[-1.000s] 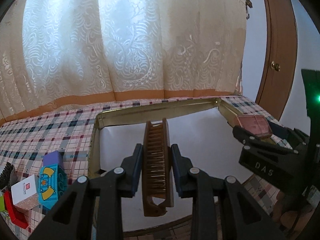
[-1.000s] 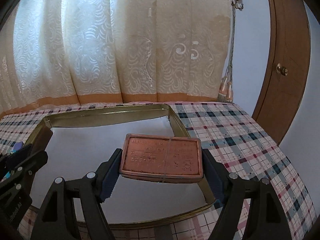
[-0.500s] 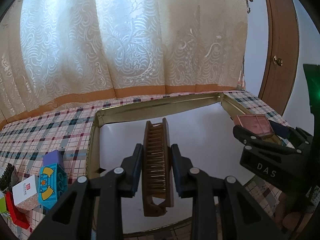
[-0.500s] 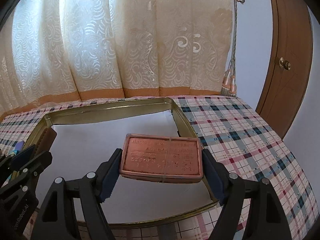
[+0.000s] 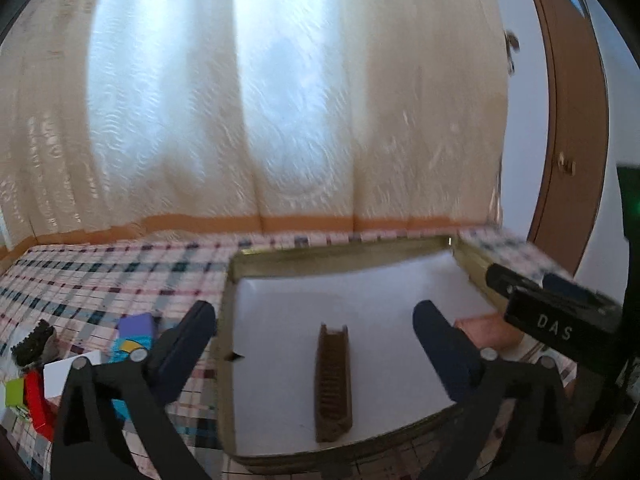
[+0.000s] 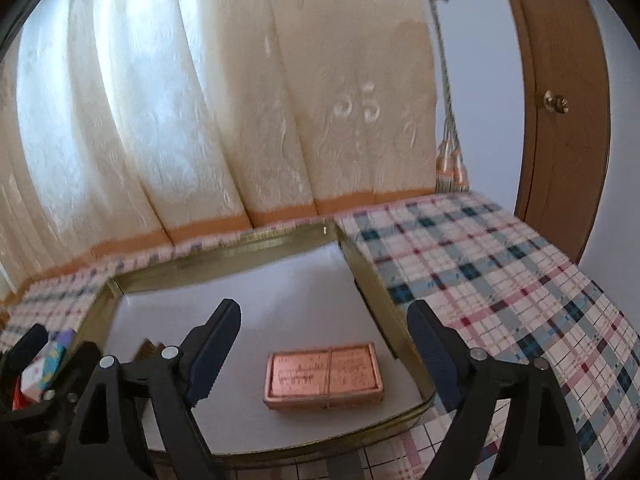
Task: Organize rigid objects
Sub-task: 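Withdraw both open tools from the tray back toward the remaining objects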
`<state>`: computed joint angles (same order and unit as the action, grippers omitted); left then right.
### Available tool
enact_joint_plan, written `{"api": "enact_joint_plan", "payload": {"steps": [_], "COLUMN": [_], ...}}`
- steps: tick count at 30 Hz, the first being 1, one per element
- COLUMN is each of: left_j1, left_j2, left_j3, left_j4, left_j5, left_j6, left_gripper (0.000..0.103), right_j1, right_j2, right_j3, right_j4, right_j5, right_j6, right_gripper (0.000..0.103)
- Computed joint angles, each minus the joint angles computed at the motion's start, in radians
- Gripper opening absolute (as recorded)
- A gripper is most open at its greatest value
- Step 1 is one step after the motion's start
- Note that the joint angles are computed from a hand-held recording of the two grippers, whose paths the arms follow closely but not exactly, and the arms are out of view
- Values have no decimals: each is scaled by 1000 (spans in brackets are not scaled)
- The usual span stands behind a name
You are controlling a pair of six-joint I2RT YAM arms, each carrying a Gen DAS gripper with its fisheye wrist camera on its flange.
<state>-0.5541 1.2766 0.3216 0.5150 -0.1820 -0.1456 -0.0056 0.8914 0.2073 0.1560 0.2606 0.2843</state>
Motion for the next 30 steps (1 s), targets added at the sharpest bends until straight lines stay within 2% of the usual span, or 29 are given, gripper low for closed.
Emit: {"api": "enact_joint_plan", "payload": {"steps": [7,11,23,30], "left_j1": [77,126,227,314], "left_j2": [-45,-99,-146,-154], "left_j3": [-27,-62,-107,-109], "left_j4": [-1,10,9,-12], "left_j5": [-59,-73,-71,0], "left_j6": [-4,12,81,90], "left_gripper": [103,103,103,103], "right_j1": [55,138,238,295], "right_j2": [-146,-210,-205,-195], "right_j3": [-75,-115,-138,-139], "right_j4": [73,128,177,179], "right_j5": [85,187,327,393], "right_j6": [-10,-39,-53,-49], "right_gripper": [87,87,87,87]}}
